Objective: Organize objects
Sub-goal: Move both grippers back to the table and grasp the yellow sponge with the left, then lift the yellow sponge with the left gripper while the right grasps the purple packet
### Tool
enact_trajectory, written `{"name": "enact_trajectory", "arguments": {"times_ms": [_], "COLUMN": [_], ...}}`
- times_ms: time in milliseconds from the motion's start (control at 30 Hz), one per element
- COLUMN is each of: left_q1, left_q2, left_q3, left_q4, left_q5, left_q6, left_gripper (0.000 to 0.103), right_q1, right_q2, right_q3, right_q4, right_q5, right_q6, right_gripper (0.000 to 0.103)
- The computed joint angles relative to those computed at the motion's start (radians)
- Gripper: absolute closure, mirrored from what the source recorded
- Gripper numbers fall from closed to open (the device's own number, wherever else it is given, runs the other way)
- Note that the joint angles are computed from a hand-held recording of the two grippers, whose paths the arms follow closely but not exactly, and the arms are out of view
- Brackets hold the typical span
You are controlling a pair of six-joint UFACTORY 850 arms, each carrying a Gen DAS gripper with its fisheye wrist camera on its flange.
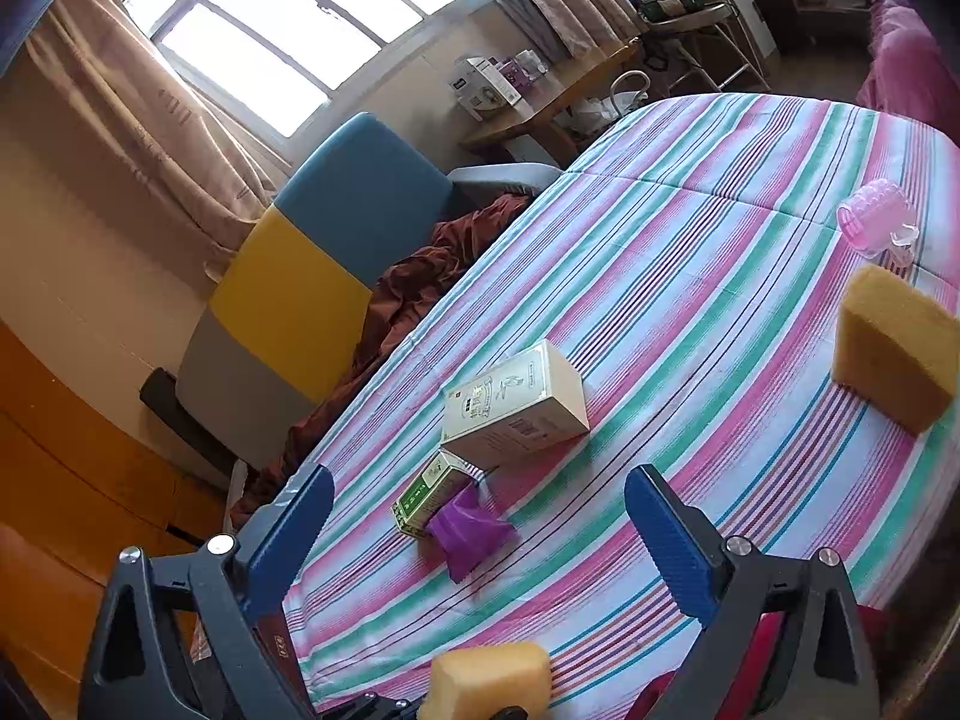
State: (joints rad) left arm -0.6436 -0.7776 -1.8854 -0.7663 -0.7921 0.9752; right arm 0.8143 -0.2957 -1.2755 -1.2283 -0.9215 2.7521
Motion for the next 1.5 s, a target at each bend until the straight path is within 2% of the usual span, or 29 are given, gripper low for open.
{"name": "enact_trajectory", "arguments": {"times_ms": [200,400,467,533,567,667,833,900,967,1033,1067,1133,1200,1367,1500], "left_q1": [0.067,0.111,0.123,0.128,0.129,0.128,0.138,0.142,0.143,0.143,0.142,0.140,0.137,0.140,0.138], "left_q2": [0.092,0.166,0.165,0.161,0.159,0.162,0.158,0.156,0.152,0.145,0.139,0.126,0.127,0.129,0.140], "left_q3": [0.148,0.265,0.268,0.264,0.264,0.272,0.275,0.276,0.274,0.268,0.263,0.250,0.256,0.253,0.266], "left_q4": [-0.021,-0.060,-0.077,-0.090,-0.096,-0.115,-0.154,-0.165,-0.164,-0.160,-0.154,-0.140,-0.144,-0.142,-0.136], "left_q5": [0.101,0.194,0.187,0.180,0.177,0.181,0.166,0.160,0.156,0.151,0.147,0.139,0.148,0.142,0.152], "left_q6": [0.026,0.076,0.074,0.075,0.077,0.097,0.115,0.124,0.119,0.108,0.097,0.076,0.079,0.074,0.084], "left_gripper": [0.069,0.069,0.069,0.069,0.069,0.069,0.069,0.068,0.068,0.068,0.068,0.068,0.068,0.068,0.068], "right_q1": [-0.025,-0.057,-0.073,-0.086,-0.093,-0.113,-0.164,-0.182,-0.189,-0.195,-0.190,-0.189,-0.185,-0.183,-0.177], "right_q2": [-0.053,-0.150,-0.188,-0.218,-0.235,-0.292,-0.380,-0.404,-0.423,-0.436,-0.437,-0.422,-0.443,-0.451,-0.463], "right_q3": [-0.084,-0.218,-0.266,-0.304,-0.329,-0.418,-0.533,-0.553,-0.553,-0.552,-0.559,-0.537,-0.566,-0.580,-0.599], "right_q4": [0.125,0.364,0.476,0.558,0.599,0.672,0.729,0.745,0.731,0.755,0.734,0.736,0.744,0.759,0.754], "right_q5": [0.060,0.110,0.124,0.136,0.132,0.071,-0.009,-0.006,-0.006,-0.015,-0.022,0.034,0.005,0.015,-0.007], "right_q6": [-0.249,-0.614,-0.757,-0.870,-0.932,-1.077,-1.227,-1.264,-1.271,-1.303,-1.315,-1.328,-1.362,-1.410,-1.429], "right_gripper": [0.005,0.005,0.009,0.021,0.024,0.026,0.027,0.027,0.034,0.065,0.065,0.067,0.067,0.067,0.067]}}
